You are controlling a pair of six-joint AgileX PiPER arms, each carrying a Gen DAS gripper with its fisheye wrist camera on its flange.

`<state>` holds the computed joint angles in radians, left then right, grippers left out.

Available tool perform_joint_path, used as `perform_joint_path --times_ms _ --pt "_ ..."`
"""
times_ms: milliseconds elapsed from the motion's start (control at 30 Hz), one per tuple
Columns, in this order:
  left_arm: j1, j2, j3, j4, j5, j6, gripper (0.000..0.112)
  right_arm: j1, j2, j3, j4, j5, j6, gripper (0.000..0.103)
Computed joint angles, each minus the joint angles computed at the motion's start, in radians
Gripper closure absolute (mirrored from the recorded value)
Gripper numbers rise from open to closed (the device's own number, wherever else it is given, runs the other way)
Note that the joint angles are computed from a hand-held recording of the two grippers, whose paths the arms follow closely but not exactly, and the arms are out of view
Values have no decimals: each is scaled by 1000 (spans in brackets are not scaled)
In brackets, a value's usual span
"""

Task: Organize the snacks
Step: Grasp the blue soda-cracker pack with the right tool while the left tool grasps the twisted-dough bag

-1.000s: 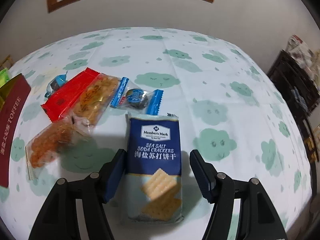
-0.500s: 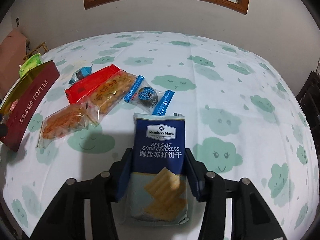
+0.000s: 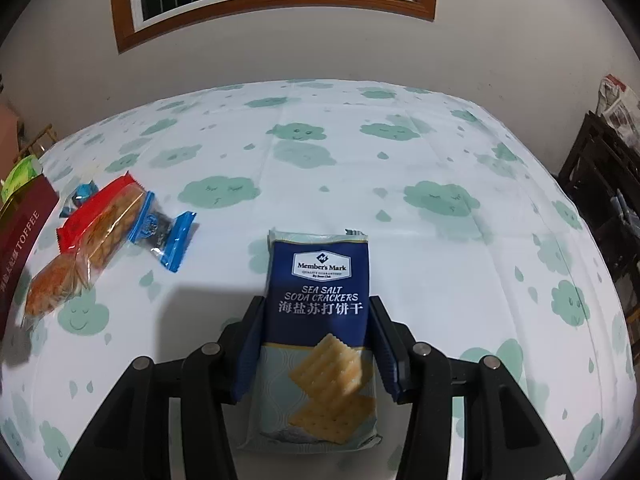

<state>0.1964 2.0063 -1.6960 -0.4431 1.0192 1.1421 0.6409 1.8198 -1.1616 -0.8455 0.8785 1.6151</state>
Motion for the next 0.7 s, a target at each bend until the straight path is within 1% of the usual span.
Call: perform_joint_path --times_ms 200,333,367,467,500,567,633,700 --pt "-49 67 -82 6 66 30 37 -2 4 -2 0 2 -4 52" --pt "-80 111 -123 33 76 12 38 0 2 0 -1 2 -1 52" --pt "-87 122 -134 41 77 4 43 -1 1 1 -1 1 -1 52" --pt "-99 153 -169 54 112 -12 52 -1 3 -1 -1 2 -1 52" --pt "-104 156 -164 59 107 -13 53 0 3 -1 -1 2 -1 52" --pt "-109 158 -156 53 110 -11 63 -1 3 -1 -1 1 -1 52" --pt "-108 159 -157 39 124 -14 70 0 4 -2 0 2 -1 51" --pt "-107 154 -149 32 125 -21 73 0 4 -3 0 3 -1 51"
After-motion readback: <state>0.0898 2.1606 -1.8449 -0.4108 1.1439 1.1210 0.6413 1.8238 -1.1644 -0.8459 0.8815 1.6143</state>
